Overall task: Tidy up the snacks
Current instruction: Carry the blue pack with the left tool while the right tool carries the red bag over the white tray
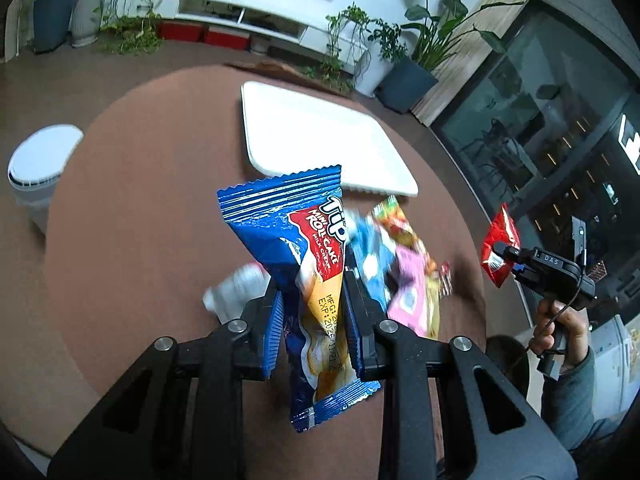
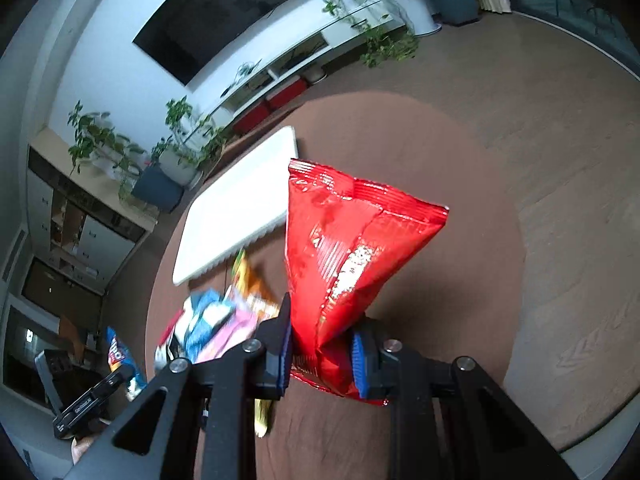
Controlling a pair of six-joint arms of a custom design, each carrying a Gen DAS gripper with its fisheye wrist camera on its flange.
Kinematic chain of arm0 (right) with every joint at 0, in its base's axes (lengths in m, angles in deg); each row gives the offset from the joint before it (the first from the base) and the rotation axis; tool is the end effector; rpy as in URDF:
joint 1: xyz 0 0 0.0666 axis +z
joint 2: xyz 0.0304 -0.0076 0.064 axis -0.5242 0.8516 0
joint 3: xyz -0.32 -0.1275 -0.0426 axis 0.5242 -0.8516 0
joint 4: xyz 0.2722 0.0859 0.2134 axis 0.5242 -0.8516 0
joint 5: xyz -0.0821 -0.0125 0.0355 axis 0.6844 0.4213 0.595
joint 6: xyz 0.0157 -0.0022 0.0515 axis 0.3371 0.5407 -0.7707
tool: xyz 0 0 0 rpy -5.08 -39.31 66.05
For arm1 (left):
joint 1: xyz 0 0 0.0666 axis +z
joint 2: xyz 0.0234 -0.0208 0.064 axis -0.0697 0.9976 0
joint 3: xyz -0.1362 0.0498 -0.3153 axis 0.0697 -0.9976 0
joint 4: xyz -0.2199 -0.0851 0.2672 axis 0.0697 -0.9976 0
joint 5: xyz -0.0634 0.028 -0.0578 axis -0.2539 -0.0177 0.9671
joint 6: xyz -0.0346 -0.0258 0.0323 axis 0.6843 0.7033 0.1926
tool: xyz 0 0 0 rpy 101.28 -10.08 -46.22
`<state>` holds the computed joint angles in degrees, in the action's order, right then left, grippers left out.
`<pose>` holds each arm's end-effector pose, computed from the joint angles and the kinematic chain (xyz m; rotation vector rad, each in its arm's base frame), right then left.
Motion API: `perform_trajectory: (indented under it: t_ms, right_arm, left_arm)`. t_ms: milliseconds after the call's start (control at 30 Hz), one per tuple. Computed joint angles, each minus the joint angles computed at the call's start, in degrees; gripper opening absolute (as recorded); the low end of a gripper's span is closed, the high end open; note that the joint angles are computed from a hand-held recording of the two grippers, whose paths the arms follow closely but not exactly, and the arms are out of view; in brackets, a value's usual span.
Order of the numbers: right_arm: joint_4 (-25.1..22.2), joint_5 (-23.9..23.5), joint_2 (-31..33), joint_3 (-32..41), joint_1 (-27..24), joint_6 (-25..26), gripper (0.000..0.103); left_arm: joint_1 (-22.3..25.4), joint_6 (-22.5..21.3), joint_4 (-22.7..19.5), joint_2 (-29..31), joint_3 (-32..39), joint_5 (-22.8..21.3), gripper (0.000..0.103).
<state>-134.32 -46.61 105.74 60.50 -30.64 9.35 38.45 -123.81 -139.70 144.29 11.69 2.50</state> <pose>0.4820 0.0257 0.3386 0.1421 2.4846 0.7931 0.2499 0.1948 0.3513 -0.0676 2.4453 -0.5956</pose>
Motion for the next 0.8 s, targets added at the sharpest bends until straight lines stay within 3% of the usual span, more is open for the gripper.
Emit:
perform_trajectory:
  t_ms: [233, 433, 600, 800]
  right_arm:
    - [-1.96, -0.25, 8.19, 12.94, -1.27, -0.56, 0.026]
    - [-6.8, -1.51, 17.22, 28.82, 3.3, 2.42, 0.026]
    - [-14.64, -2.94, 26.99, 43.69, 8.41, 6.46, 0.026]
    - [-32.13, 0.33, 44.78, 70.35, 12.99, 11.64, 0.026]
  left_arm:
    - [-4.48, 5.09, 3.1, 8.93, 14.69, -1.69, 0.025]
    - [-11.18, 7.18, 1.2, 18.89, 29.6, -4.49, 0.025]
    - [-18.05, 8.97, -1.91, 27.96, 39.93, -8.06, 0.025]
    - [-23.08, 10.73, -4.55, 36.32, 45.75, -12.92, 0.025]
